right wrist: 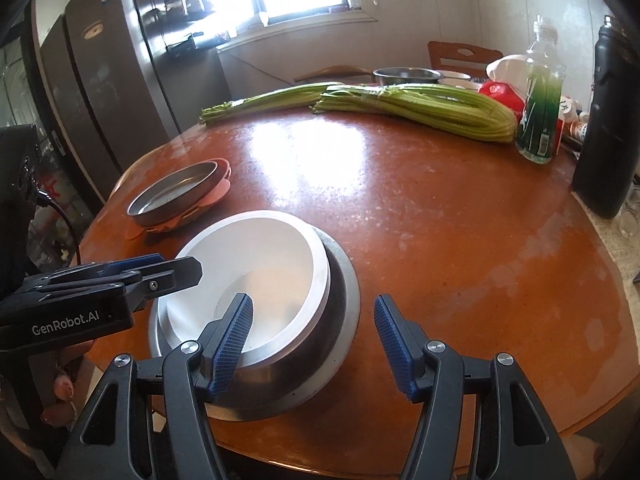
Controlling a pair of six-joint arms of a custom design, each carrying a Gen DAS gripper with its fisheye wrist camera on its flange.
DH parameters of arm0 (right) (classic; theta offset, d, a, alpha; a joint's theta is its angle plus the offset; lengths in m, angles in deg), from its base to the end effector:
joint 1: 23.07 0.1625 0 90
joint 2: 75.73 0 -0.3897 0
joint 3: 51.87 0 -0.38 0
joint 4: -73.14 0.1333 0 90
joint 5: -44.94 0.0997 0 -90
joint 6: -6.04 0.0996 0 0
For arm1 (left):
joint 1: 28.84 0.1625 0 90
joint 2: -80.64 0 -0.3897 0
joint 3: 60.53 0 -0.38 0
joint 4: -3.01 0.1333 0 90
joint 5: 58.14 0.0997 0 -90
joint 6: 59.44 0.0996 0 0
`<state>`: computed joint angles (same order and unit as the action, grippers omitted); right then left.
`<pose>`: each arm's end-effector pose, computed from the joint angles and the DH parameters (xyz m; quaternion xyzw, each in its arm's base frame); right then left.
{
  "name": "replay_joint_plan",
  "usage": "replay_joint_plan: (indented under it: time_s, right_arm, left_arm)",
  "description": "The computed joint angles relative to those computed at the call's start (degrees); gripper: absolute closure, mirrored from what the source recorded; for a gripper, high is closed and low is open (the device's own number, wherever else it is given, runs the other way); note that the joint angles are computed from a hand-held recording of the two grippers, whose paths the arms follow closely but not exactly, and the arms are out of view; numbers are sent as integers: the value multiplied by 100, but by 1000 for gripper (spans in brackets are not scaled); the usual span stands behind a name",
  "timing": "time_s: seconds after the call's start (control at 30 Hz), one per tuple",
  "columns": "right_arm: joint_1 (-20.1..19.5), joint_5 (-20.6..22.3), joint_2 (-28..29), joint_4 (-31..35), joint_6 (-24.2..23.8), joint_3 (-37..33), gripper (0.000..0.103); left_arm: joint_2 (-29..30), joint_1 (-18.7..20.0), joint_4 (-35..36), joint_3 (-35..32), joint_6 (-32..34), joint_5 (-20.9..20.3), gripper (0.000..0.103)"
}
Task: Organize plates and bowls
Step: 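Grasp the steel bowl rim with the left gripper and lift it, then carry the steel bowl with nested paper bowls over the silver pan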
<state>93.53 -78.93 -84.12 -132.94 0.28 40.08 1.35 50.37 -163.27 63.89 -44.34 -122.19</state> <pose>0.3188 -0.4629 -0.1744 0.1776 -0.9047 0.3140 0.2266 0.0854 -0.4969 0.2510 0.1515 0.9283 -0.2533 0.2260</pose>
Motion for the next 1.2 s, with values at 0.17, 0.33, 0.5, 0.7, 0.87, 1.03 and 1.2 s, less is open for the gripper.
replay_joint_plan:
  time_s: [0.17,0.33,0.5,0.7,0.87,1.03,1.2]
  right_arm:
    - [-88,220,-29,-28,164,76,38]
    - [-170,433,-67,109,324,114,36]
    - [-217,599,-79,308,429,98,36]
    - [-255,830,-83,542,479,64,36]
    - [-223,769,-31,566,395,-3,35]
    - [-258,810,-49,544,379,17,35]
    - [-222,730,-11,586,345,-43,35]
  left_arm:
    - [94,64,75,-84,13,-74,50]
    - [181,96,132,-136,10,-85,49]
    - [235,130,183,-177,29,-147,49]
    - [296,187,247,-235,35,-215,48]
    - [407,234,378,-326,-10,-244,48]
    - [447,290,399,-362,-23,-439,48]
    - [456,320,417,-377,-44,-576,49]
